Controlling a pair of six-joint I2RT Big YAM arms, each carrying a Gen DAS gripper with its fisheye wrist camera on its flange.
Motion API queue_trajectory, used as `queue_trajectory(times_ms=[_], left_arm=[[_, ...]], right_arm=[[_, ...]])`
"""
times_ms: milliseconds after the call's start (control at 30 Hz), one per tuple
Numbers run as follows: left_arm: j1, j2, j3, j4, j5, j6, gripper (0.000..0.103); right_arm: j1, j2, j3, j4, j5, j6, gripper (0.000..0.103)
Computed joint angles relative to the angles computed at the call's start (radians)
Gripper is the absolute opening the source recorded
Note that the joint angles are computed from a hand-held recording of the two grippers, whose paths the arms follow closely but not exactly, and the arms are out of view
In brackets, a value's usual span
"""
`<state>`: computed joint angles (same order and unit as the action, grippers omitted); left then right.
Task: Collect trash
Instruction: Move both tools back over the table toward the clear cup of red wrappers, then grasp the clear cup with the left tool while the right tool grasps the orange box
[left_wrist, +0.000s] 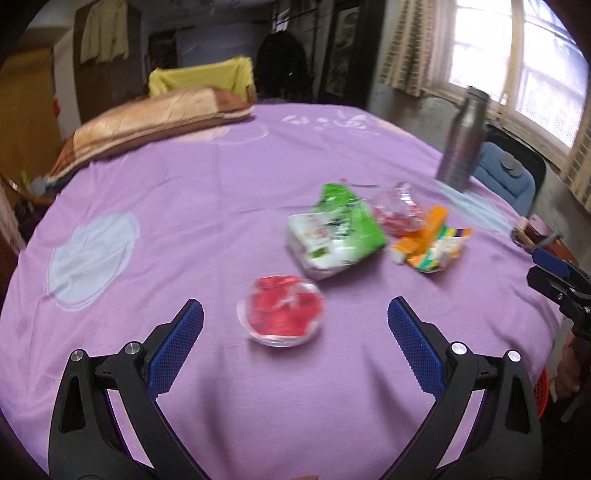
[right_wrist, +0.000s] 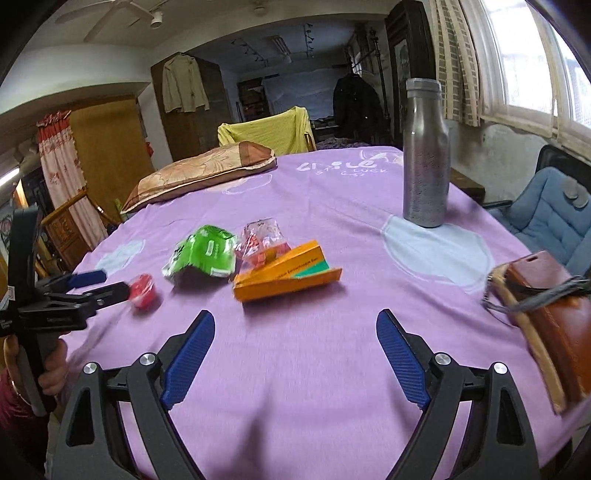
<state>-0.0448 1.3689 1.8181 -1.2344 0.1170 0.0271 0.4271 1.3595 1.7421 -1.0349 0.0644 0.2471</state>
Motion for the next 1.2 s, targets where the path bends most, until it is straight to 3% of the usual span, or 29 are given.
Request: queue_trajectory(times_ms=[200, 333, 567, 733, 800, 1000, 1200], left_arm=[[0.067, 0.081, 0.074, -0.086, 0.108, 0.005, 0.096], [0.049, 0.126, 0.114, -0.115, 0.098, 0.027, 0.096], [0.03, 0.161, 0.145, -0.151, 0.071, 0.053, 0.096], [0.022, 0.208, 0.198, -0.229, 0.077, 0.09, 0.096], [0.022, 0.204, 0.19, -0.223, 0.075, 0.09, 0.096], [0.008, 0.196, 0.175, -0.219, 0.035, 0.106, 0.096], [-0.008, 0.2, 0.181, -0.226, -0.001, 0.119, 0.096]], right_arm=[[-0.016, 0.05, 0.021, 0.027, -0.026, 0.052, 0.093], [-0.008, 0.076, 0.039, 0.02, -0.004, 0.042, 0.093], [-0.022, 0.096, 0.059, -0.015, -0.07, 0.059, 0.094], [-0.03, 0.107, 0.069, -0.03, -0.108, 0.06, 0.094], [-0.03, 0.111, 0.075, -0.038, -0.107, 0.058, 0.094], [-0.01, 0.164, 0.162, -0.118, -0.096, 0.02, 0.094], [-0.042, 0.287, 0.322, -0.232, -0.25, 0.11, 0.093]])
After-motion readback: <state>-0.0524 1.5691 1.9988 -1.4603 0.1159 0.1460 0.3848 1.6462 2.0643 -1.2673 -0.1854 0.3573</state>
